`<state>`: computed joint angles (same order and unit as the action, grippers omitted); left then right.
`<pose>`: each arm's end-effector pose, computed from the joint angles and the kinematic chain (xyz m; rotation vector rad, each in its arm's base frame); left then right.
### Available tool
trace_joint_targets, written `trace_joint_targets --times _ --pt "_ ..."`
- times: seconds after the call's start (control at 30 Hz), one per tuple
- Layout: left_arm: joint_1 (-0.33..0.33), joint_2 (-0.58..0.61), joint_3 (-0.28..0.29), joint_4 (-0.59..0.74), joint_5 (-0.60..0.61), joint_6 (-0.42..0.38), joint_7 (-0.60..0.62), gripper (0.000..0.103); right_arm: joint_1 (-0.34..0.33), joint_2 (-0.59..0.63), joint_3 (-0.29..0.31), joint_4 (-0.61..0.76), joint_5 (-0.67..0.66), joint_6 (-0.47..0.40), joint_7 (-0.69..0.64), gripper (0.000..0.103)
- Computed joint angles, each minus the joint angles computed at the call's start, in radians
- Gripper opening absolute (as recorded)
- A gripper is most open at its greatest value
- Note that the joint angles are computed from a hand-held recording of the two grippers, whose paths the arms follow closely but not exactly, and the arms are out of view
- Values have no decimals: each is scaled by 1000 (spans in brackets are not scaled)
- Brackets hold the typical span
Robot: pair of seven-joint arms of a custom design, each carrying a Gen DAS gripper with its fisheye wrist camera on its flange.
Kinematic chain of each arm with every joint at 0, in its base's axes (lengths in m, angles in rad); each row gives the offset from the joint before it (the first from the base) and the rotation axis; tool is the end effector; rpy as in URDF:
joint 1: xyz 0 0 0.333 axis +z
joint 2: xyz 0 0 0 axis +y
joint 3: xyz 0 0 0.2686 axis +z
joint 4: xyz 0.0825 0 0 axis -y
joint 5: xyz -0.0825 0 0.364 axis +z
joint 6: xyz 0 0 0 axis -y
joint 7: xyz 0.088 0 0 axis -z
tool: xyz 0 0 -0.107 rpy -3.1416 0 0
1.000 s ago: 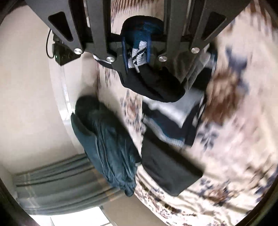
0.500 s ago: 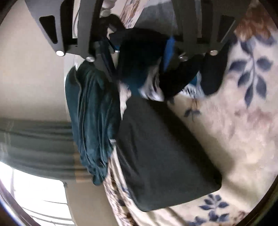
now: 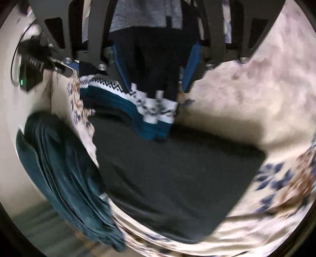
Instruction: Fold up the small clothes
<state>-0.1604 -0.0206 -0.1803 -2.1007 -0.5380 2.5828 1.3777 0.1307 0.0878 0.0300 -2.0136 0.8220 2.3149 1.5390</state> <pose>0.5331 -0.1797 0.4441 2.2839 -1.7943 0.9244 0.5636 0.1053 0.3997 -1.4753 2.0396 0.4753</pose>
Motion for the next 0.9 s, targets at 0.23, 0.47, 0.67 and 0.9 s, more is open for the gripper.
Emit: trace_joint_targets --times 0.23,0.47,0.67,0.9 --pt "27 4 19 -14 61 -55 -49 11 27 8 10 0 -105 90 57 1" --pt "-25 -282 59 -252 -154 -51 43 27 -12 -49 -3 -31 -44 -76 -5 32" --pt "-90 -502 26 -450 -89 -107 -106 27 23 -299 -40 -294 -64 -142 -30 44" --pt "-127 -627 -46 -513 113 -152 -345 25 79 -440 -56 -481 -69 -151 26 44"
